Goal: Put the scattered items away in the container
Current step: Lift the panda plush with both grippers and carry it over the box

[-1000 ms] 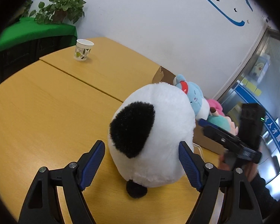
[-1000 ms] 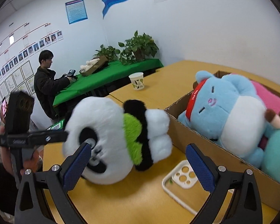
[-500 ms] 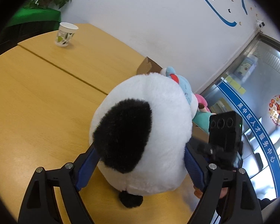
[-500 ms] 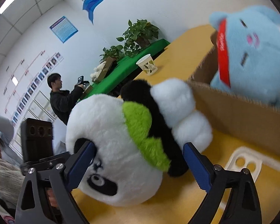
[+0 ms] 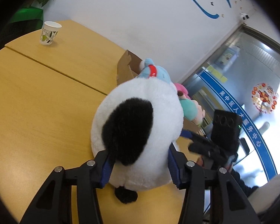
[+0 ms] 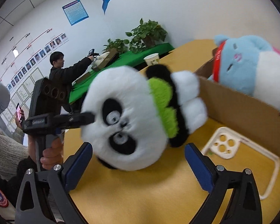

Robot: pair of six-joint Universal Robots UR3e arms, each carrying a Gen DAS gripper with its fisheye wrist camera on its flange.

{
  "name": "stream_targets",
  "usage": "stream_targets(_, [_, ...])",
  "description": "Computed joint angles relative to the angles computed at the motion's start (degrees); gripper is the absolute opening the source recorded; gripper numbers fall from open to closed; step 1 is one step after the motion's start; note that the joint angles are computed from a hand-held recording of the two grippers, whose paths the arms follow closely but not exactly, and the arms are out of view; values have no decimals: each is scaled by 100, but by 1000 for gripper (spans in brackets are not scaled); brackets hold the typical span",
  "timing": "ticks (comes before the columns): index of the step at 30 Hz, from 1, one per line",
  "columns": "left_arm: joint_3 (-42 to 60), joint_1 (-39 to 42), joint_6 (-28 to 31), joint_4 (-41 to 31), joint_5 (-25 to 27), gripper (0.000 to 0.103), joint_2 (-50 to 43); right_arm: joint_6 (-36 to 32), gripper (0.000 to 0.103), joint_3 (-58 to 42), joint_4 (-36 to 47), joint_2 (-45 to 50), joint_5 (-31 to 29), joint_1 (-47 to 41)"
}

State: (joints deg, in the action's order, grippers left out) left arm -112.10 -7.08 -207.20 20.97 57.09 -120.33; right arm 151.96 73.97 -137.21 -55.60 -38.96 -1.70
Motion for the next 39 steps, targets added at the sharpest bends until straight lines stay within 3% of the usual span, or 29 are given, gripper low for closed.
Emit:
stream_targets(3, [-462, 103, 188, 226, -168, 50, 285, -20, 102, -8, -11, -68, -59, -148])
stream_targets(5, [-581, 155, 467, 8, -301, 50, 469, -26, 102, -313, 180, 71, -21, -189])
stream_targets(8, [-529, 167, 796, -338, -395, 50, 530, -544, 103, -1189, 1412, 420, 216, -195])
stream_targets(11, [-434, 241, 756, -258, -526, 50, 384, -1055, 103, -1989, 2399, 865, 240, -44])
stream_targets(14, [-386, 306, 613, -35, -586, 53, 207, -590, 103, -1889, 1830, 1025, 59, 82])
stream_targets(20, [-500, 329, 412, 207, -509, 69, 166, -298, 93, -1683, 1898, 1256, 739, 17])
stream_targets(23, [-415, 189, 409, 182, -339, 69, 184, -338, 88, -1325, 1695, 1082, 824, 60])
stream_targets(27, [-249, 27, 375, -69, -137, 64, 287, -268, 73, -1124, 1534, 1011, 1064, 2])
stream_targets(31, [128, -230, 338, -387, 100, 60, 435, -181, 65, -626, 1060, 772, 1113, -104])
stream_targets(34, [499, -411, 288, -426, 154, 59, 481, -86, 54, -55, 552, 402, 1260, -316])
stream_targets(38, [1350, -679, 417, -740, 181, 58, 369, -365, 53, 557, 511, -241, 1495, -690])
stream_targets(39, [1528, -706, 447, -778, 105, 58, 295, -498, 59, 593, 646, -346, 1550, -784])
